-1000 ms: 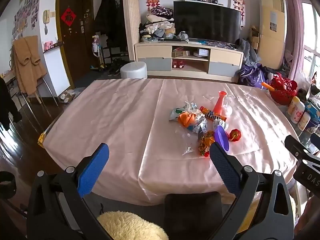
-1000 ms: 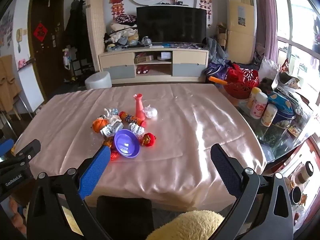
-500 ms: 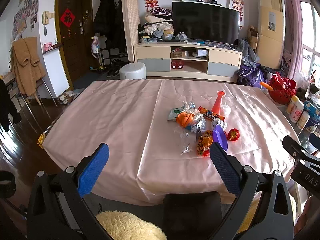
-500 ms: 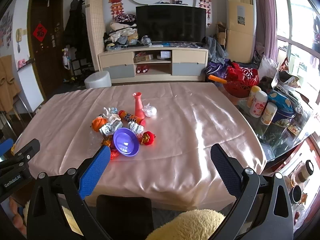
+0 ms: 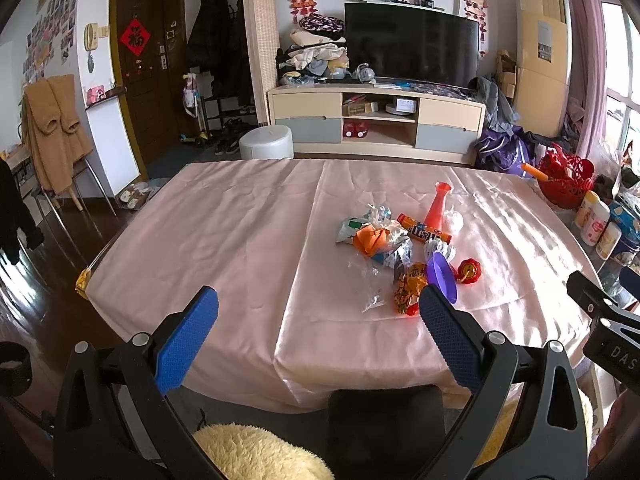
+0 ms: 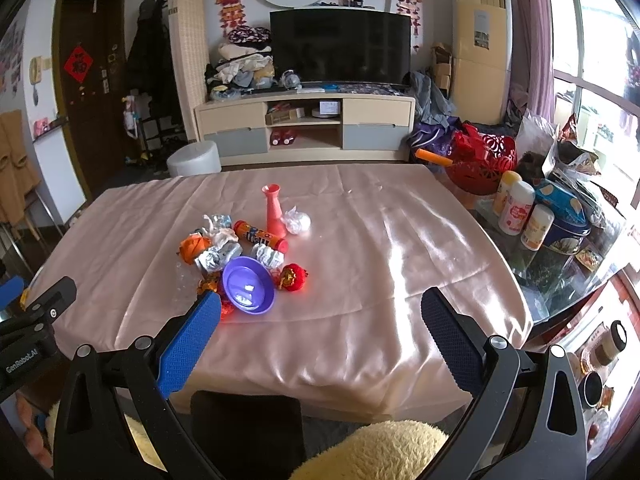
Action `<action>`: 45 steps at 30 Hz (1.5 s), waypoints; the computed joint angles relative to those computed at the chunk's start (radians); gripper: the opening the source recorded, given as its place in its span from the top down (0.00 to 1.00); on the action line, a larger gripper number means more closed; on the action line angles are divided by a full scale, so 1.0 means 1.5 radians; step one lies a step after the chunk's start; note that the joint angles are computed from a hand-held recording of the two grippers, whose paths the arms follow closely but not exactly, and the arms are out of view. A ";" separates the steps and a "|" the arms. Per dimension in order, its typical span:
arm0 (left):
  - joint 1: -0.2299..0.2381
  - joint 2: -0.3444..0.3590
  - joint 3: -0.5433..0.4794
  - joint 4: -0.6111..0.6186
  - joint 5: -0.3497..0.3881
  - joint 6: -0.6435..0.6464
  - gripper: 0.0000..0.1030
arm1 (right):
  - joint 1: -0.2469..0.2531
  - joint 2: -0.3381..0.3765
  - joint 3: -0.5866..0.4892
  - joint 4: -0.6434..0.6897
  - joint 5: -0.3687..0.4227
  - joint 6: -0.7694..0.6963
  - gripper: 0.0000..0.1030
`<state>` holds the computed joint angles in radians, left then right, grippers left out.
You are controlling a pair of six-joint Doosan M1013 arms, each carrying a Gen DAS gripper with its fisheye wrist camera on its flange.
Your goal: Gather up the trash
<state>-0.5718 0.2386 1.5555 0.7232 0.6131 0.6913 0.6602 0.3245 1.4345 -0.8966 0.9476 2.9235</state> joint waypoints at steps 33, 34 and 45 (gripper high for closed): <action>0.006 0.016 -0.018 -0.018 0.008 0.023 0.08 | -0.012 0.011 -0.005 0.028 -0.011 -0.020 0.03; 0.007 0.017 -0.017 -0.018 0.007 0.022 0.08 | -0.013 0.010 -0.004 0.030 -0.012 -0.020 0.03; 0.026 0.022 -0.011 -0.047 -0.012 0.049 0.08 | -0.031 0.005 0.011 0.043 -0.044 -0.015 0.03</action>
